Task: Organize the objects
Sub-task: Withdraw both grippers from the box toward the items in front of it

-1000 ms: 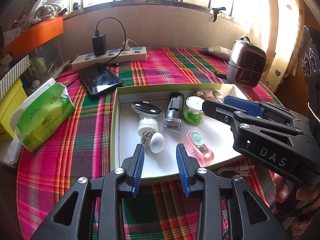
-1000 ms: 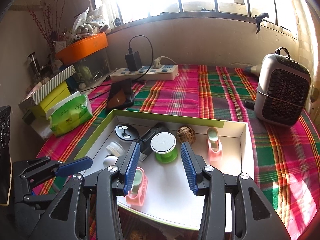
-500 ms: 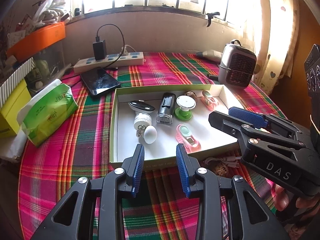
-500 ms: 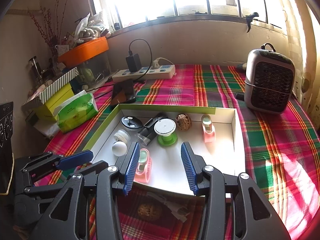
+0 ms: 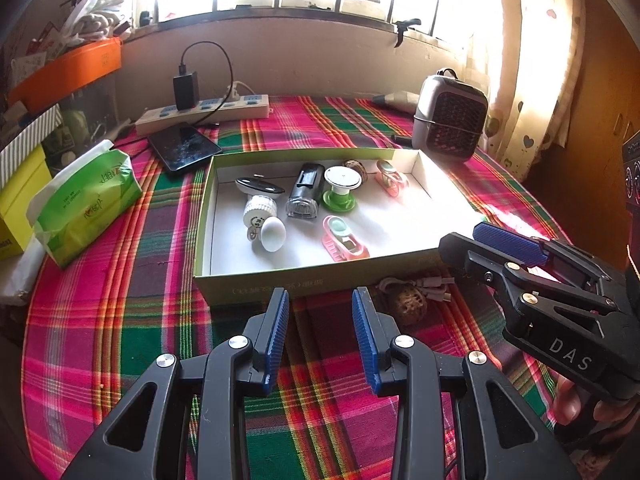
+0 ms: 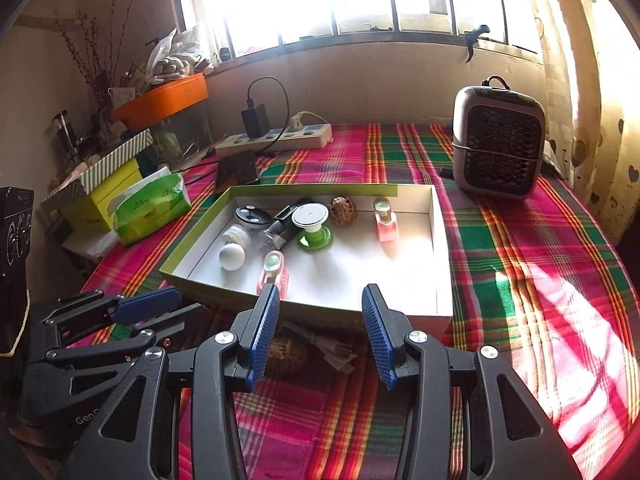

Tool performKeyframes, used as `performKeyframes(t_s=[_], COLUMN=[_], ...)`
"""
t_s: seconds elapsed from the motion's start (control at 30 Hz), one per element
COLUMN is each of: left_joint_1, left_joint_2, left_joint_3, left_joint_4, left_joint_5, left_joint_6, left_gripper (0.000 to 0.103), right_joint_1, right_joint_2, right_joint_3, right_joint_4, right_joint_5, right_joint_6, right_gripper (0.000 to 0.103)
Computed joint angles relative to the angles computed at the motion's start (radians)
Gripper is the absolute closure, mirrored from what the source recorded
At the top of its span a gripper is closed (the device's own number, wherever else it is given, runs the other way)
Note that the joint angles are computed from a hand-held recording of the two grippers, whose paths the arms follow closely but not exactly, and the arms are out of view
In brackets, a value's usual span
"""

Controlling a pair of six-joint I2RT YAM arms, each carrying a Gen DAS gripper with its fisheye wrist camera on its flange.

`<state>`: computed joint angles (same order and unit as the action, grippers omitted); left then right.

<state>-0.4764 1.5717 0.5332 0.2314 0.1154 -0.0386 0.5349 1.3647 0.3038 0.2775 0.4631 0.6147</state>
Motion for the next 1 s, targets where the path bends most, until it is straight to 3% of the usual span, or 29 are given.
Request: performKeyframes(t_s=[0.37,0.73,1.0], left_joint_1=[-0.033,-0.079,-0.117], left_joint_2=[0.012,0.079,0.114], left_joint_3=[-0.021,0.015,0.044], left_joint_4=[0.010,-0.002,-0.003], left_joint_5=[0.019,0.064,0.046], left_joint_6=[-0.009,-0.016,-0.015], left_gripper=[0.072,0.071,0.069], right_joint_1=[0.052,0.035,0.012], right_joint_2=[-0.030,-0.075,-0.094], right_joint_3=[-0.066,-0.123,-0.134], right_joint_4=[-0.027,-0.057,-0.085], right_joint_5=[0.053,0.034,0.016], right_joint_6=[0.079,0.129,0.132], right_gripper=[0.058,0.058,0.058])
